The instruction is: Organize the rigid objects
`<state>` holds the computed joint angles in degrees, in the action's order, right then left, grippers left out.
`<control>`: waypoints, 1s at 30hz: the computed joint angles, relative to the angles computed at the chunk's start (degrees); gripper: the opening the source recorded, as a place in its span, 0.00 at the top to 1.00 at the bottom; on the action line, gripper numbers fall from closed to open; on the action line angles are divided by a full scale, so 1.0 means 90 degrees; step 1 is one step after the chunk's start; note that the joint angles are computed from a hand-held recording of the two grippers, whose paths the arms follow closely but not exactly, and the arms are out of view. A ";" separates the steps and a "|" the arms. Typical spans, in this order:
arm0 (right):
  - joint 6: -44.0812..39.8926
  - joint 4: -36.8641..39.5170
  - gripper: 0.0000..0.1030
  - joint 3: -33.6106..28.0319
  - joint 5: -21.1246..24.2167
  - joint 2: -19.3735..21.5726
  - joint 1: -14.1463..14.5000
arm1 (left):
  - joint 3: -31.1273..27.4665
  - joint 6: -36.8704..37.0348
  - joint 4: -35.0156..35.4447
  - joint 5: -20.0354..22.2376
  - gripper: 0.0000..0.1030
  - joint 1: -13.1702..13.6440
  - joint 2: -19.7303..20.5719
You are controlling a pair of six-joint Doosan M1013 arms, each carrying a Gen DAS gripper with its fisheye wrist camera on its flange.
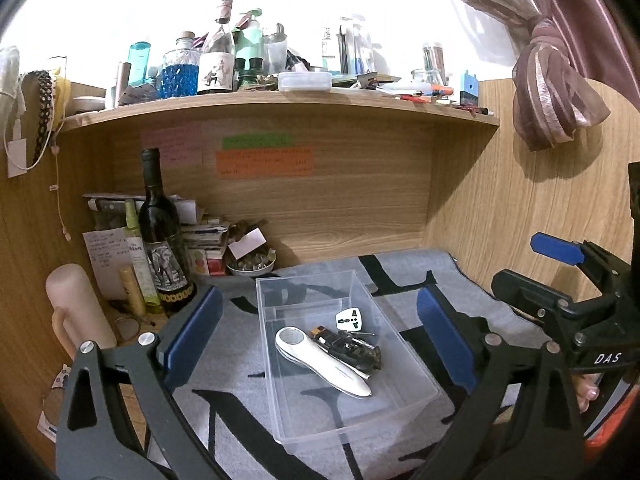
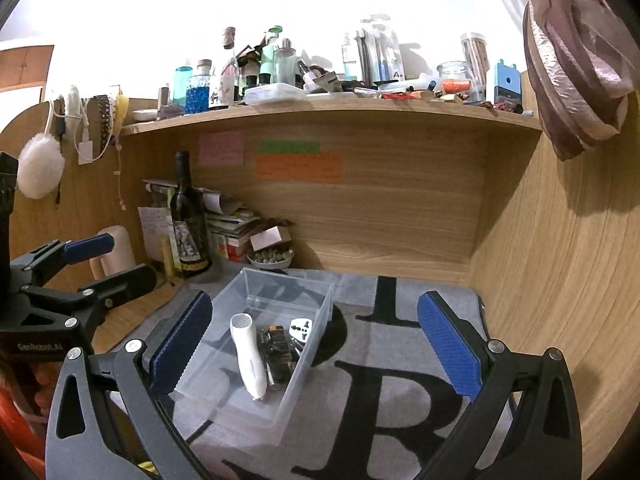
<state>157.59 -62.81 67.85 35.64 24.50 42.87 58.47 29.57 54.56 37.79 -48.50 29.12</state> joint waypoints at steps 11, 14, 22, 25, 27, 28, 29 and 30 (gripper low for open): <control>0.0125 -0.0072 0.00 0.0039 0.0041 -0.0020 0.0028 | 0.0055 -0.0116 0.0064 -0.0013 0.04 0.0000 -0.0033; 0.0129 -0.0081 0.00 0.0028 0.0066 -0.0013 0.0037 | 0.0054 -0.0118 0.0043 -0.0020 0.04 0.0011 -0.0031; 0.0152 -0.0110 0.00 0.0016 0.0084 -0.0005 0.0051 | 0.0053 -0.0126 0.0037 -0.0030 0.04 0.0025 -0.0027; 0.0134 -0.0100 0.00 0.0012 0.0072 -0.0005 0.0051 | 0.0056 -0.0122 0.0028 -0.0027 0.04 0.0027 -0.0029; 0.0105 -0.0088 0.00 0.0002 0.0064 -0.0003 0.0048 | 0.0056 -0.0122 0.0032 -0.0025 0.04 0.0026 -0.0030; 0.0087 -0.0076 0.00 -0.0002 0.0057 -0.0002 0.0047 | 0.0056 -0.0134 0.0038 -0.0025 0.03 0.0027 -0.0029; 0.0082 -0.0076 0.00 -0.0006 0.0061 0.0000 0.0048 | 0.0055 -0.0131 0.0030 -0.0034 0.03 0.0032 -0.0030; 0.0086 -0.0082 0.00 -0.0009 0.0069 0.0001 0.0051 | 0.0052 -0.0135 0.0028 -0.0037 0.03 0.0034 -0.0027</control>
